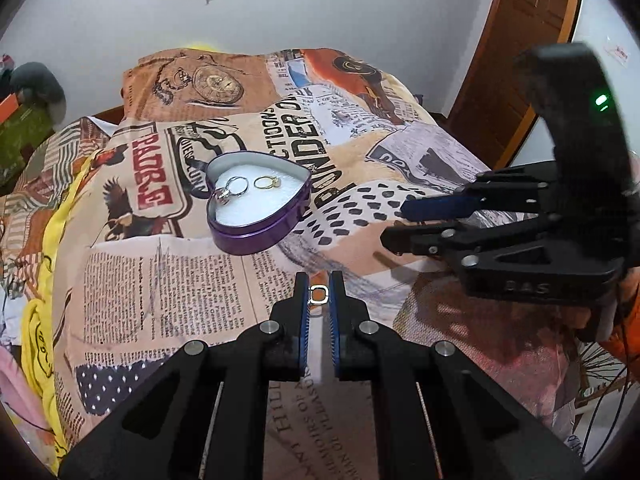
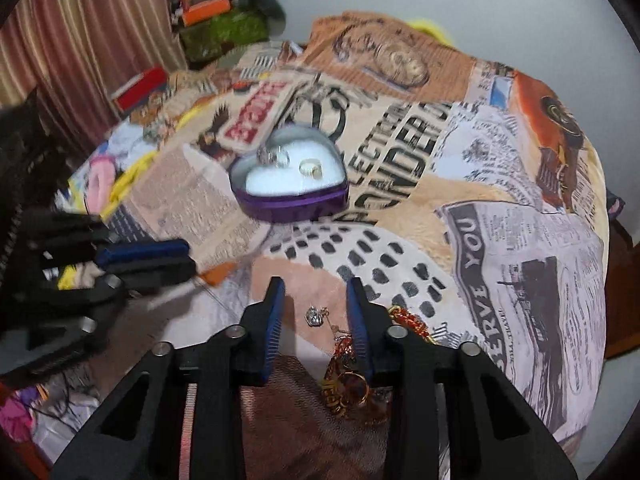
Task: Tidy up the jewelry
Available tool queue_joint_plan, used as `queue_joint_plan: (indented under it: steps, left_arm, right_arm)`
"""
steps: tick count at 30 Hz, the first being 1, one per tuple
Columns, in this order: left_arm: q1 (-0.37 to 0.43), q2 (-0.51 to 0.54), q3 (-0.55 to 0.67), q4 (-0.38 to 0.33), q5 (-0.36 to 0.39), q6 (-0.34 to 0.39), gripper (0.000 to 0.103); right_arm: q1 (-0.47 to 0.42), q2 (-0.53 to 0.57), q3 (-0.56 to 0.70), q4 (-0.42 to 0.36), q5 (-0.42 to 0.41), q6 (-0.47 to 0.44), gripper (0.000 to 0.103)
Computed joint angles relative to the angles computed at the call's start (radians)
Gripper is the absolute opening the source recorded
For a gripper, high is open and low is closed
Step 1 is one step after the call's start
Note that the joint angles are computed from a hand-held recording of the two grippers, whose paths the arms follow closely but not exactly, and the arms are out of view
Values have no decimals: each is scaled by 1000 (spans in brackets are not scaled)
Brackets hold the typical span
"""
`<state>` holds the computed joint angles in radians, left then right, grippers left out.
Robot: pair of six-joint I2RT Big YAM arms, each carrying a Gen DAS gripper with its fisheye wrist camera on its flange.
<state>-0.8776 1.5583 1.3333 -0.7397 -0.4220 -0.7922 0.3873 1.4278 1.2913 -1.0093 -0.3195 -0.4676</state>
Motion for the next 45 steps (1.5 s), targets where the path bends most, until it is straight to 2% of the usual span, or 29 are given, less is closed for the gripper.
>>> queue_joint_plan:
  steps: [2, 4, 17, 28, 33, 39, 45]
  left_arm:
    - [0, -3, -5, 6, -1, 0, 8]
    - [-1, -3, -6, 12, -5, 5, 8]
    - [2, 6, 34, 13, -33, 27, 8]
    - [11, -12, 68, 7, -83, 52, 8]
    - [11, -14, 67, 2, -84, 50, 8]
    - [11, 4, 69, -5, -63, 44, 8]
    - [15, 20, 72, 3, -50, 42, 8]
  right_arm:
    - [6, 11, -3, -14, 28, -20, 16]
    - [3, 1, -20, 1, 35, -30, 12]
    - [-87, -61, 48, 21, -77, 75, 12]
    - [-101, -79, 101, 72, -133, 139, 12]
    - [-104, -71, 72, 59, -127, 122, 12]
    - [-128, -37, 18, 24, -62, 85, 12]
    - [-178, -6, 16, 14, -53, 105, 12]
